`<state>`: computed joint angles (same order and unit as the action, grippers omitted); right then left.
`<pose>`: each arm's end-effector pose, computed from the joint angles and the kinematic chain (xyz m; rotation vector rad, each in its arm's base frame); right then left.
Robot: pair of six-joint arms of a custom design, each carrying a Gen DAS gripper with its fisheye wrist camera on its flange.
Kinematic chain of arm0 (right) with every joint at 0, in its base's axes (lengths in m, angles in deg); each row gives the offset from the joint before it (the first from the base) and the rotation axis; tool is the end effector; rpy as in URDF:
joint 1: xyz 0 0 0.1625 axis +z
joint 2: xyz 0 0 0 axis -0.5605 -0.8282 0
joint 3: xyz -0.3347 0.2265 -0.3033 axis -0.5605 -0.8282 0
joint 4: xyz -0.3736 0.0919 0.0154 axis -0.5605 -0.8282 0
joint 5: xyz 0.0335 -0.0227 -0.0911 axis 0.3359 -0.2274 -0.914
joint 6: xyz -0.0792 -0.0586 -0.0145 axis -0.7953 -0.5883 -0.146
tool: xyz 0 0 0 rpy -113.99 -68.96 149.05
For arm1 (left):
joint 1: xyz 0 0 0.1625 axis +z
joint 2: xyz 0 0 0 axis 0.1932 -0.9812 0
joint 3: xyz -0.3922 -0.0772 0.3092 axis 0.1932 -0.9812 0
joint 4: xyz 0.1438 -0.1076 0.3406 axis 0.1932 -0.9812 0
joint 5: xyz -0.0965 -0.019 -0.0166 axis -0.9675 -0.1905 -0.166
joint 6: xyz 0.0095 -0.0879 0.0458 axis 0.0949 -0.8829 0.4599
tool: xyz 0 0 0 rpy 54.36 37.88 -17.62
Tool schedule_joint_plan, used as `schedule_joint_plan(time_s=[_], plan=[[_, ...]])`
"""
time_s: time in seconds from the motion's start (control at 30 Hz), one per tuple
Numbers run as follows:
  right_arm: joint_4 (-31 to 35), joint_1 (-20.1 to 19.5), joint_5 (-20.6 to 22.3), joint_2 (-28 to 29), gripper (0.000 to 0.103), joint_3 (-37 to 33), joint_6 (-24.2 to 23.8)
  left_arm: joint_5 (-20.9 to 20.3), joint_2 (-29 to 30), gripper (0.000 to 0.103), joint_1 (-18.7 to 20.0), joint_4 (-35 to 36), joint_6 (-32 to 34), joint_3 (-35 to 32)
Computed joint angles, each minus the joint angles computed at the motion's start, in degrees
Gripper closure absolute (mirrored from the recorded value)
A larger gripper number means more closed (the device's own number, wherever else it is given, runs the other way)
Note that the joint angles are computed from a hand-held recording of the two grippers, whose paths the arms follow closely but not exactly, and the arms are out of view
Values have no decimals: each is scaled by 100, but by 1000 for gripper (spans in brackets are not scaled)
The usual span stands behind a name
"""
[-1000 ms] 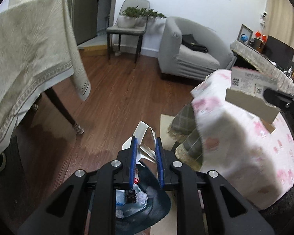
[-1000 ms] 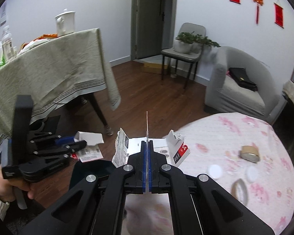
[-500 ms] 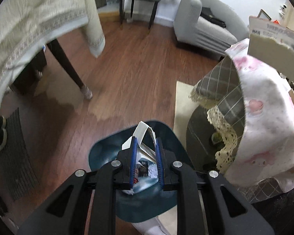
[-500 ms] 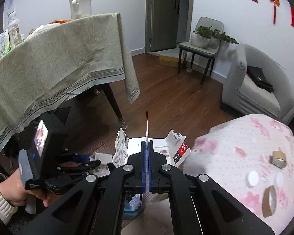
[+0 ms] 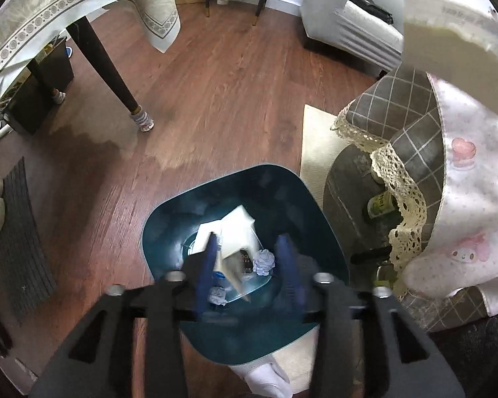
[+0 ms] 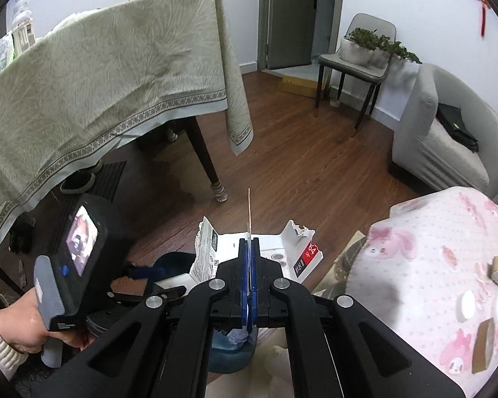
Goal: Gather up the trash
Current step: 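Open the left tool to drop the white box into the bin, then open the right tool to drop the red-label card into the bin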
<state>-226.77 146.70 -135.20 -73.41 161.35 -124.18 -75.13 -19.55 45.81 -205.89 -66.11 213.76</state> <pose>0.3020 -0.4842 0.0626 1.2054 -2.3389 0.5039 -0.0545 -0.4520 0.1584 0.0343 2.4722 -0.5483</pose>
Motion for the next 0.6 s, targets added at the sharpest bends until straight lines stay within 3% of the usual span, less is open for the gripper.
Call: schedule_joint_plan(time_s=[0.17,0.33,0.6], plan=[[93,-3,-58,124,102,-67,35,24,-93,50,-29,-260,59,114],[186,-4,-121,251,102,-143,69,303,-270,42,-232,-590,87,282],[288,-63,-311,590,102,-243,27,1250,-757,45,-881,-1165,28,682]])
